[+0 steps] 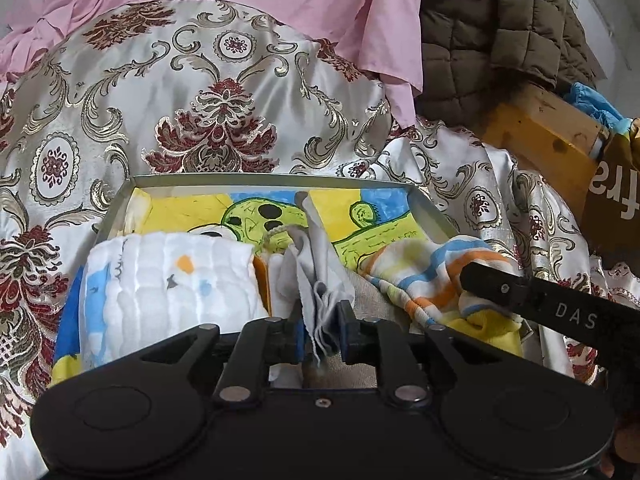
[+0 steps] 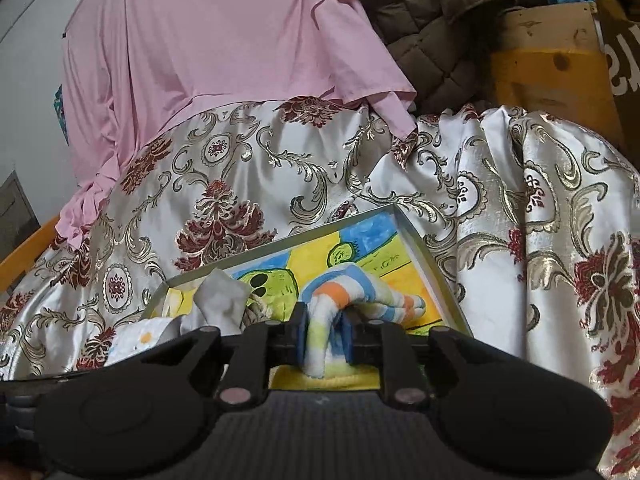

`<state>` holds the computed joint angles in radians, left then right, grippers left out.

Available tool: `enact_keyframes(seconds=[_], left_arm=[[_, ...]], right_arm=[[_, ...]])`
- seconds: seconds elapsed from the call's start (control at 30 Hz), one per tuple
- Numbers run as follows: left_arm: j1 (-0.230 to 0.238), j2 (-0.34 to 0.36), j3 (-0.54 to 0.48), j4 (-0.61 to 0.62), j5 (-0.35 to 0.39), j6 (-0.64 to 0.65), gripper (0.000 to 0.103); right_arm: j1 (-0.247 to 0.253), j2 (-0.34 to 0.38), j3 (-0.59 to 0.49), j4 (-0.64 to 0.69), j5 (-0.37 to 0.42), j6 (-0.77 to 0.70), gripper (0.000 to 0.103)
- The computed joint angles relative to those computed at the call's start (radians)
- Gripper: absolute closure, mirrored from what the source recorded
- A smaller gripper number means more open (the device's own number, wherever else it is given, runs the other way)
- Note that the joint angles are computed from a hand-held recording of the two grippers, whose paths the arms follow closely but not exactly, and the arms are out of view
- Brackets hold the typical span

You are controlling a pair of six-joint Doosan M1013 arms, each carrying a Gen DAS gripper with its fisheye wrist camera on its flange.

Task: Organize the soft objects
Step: 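Lower both grippers into the tray and open them to release the items, then raise both open grippers and move them back over the remaining items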

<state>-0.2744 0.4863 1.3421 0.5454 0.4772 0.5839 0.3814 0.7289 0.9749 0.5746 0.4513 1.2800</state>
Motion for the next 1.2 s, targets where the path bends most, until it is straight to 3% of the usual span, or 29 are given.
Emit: enact_keyframes(seconds=[0.07,0.4,0.77,1.03,1.2], left_arm=[[-0.002,-0.006,0.006,0.010,-0.005,-0.012,0.086],[-0.021,-0.070,0.062,0.170,0.004,-0.177,0.061],[-0.054,-0.183,0.154,0.372,-0.015,-0.396,0.029],[-0.096,-0.255,0.217,0.530,0.000,-0.548,0.007],[-0.131,-0.297,0.268,0.641,0.025,-0.638,0.004]], right_arm=[[0.000,-0.002,0.000,0.008,0.009,-0.007,0.076],[0.014,-0.061,0.075,-0.040,-0.058,-0.012,0.049],[0.017,-0.172,0.204,0.071,-0.160,-0.147,0.018],[0.021,-0.245,0.293,0.205,-0.215,-0.297,0.007],[0.023,-0.292,0.356,0.359,-0.257,-0.453,0.003]])
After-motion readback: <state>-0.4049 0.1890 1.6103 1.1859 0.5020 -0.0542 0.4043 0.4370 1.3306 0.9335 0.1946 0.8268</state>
